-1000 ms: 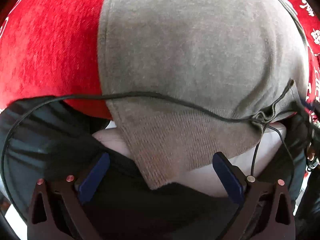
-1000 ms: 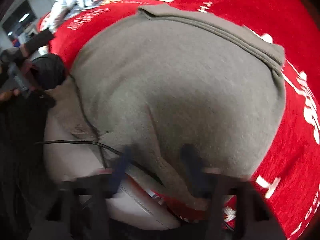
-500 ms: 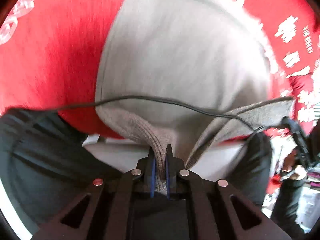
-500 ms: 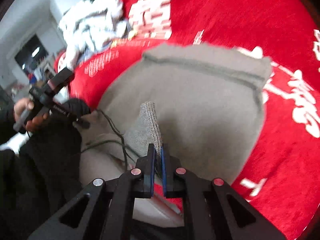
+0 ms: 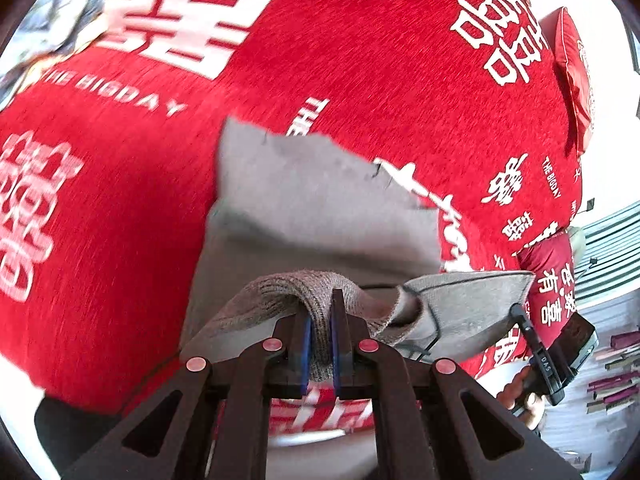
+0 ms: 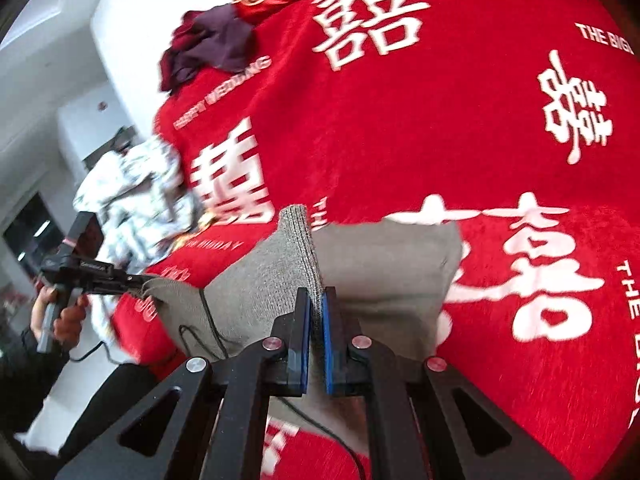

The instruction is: Fold small clothes

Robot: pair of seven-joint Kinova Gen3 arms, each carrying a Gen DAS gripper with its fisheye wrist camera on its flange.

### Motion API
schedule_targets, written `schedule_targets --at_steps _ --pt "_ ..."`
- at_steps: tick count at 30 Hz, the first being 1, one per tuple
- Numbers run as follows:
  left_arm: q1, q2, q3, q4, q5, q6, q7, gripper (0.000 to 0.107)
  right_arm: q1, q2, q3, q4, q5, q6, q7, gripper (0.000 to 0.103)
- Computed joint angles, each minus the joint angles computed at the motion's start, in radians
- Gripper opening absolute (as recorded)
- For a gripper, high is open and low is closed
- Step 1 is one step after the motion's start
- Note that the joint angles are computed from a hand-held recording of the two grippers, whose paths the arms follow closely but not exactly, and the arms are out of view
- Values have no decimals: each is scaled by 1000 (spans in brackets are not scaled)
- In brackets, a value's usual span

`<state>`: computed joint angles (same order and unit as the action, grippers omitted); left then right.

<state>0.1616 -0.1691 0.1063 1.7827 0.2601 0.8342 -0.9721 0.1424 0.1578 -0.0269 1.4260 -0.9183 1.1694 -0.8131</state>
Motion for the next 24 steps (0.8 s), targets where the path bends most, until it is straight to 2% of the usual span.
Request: schedule_targets --at_steps 3,6,11,15,24 --pt "-2 80 -57 -60 40 4 -88 8 -32 65 -10 -68 42 -40 -77 6" --pt "-53 164 -67 -105 99 9 -159 8 -49 143 -33 -144 83 -77 -145 6" --pt "-121 307 -59 -231 164 -2 -222 8 -61 238 -77 -218 138 -150 -242 6" --pt "-153 409 -39 -342 164 11 -244 8 -56 313 -105 -281 178 -185 -314 6" --pt "-217 568 -9 -467 188 25 -276 8 -68 457 -143 -414 283 -222 -444 6"
